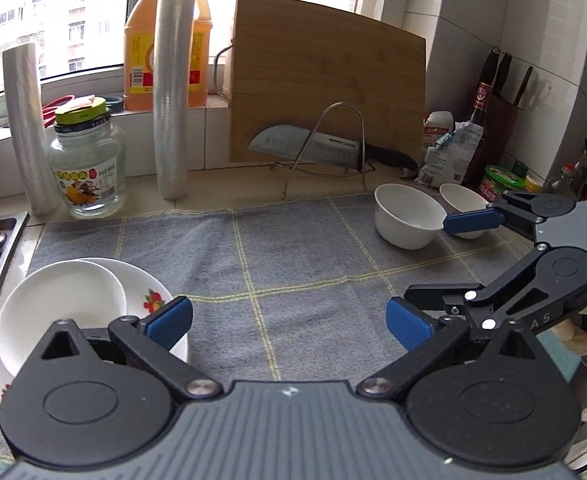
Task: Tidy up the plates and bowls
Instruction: 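Move both tools back toward the two remaining white bowls, then close the right tool on the rim of a pink-patterned white bowl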
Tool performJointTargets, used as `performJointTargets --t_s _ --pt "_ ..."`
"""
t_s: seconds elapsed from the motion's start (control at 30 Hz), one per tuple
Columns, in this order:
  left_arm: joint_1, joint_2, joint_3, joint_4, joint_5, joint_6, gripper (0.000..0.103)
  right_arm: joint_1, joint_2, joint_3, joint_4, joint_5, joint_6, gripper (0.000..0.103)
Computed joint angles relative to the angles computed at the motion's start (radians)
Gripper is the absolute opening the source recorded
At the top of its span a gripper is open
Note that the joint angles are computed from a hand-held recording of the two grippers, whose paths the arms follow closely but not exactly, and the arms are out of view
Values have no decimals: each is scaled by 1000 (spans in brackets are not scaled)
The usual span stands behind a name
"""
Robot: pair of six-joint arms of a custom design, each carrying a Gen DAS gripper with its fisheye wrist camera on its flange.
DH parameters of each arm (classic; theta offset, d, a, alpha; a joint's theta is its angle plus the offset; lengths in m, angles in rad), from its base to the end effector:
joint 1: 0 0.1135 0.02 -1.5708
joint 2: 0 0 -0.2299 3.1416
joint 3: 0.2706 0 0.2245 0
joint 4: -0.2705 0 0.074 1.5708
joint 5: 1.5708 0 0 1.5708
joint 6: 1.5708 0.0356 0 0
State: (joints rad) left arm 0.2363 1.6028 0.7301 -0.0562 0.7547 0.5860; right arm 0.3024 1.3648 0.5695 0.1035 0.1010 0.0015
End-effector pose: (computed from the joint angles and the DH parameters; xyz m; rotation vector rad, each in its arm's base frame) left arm 0.2704 0.0400 0.1361 0.6751 2.1379 -0.5122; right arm 0.2412 0.0715 0.1563 -0.2854 2.2406 0.0479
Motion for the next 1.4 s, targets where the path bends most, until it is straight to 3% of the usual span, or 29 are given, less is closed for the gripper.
performJointTargets --t_s 0.3,0.57,0.77,1.0,1.4 --pt "-211 -67 -135 190 -148 -206 102 -217 -191 -128 -58 -112 -101 103" --pt "-403 -53 -197 373 -299 -352 102 -481 -262 -162 -107 -307 -259 103" --pt "-545 38 -194 532 -410 -414 102 -652 -173 -106 -129 -435 -373 103" --pt "-665 212 -139 689 -507 -431 102 -742 1 41 -178 -513 -434 103" --pt "-748 461 52 755 -565 -448 102 -709 322 370 -300 -515 -425 103"
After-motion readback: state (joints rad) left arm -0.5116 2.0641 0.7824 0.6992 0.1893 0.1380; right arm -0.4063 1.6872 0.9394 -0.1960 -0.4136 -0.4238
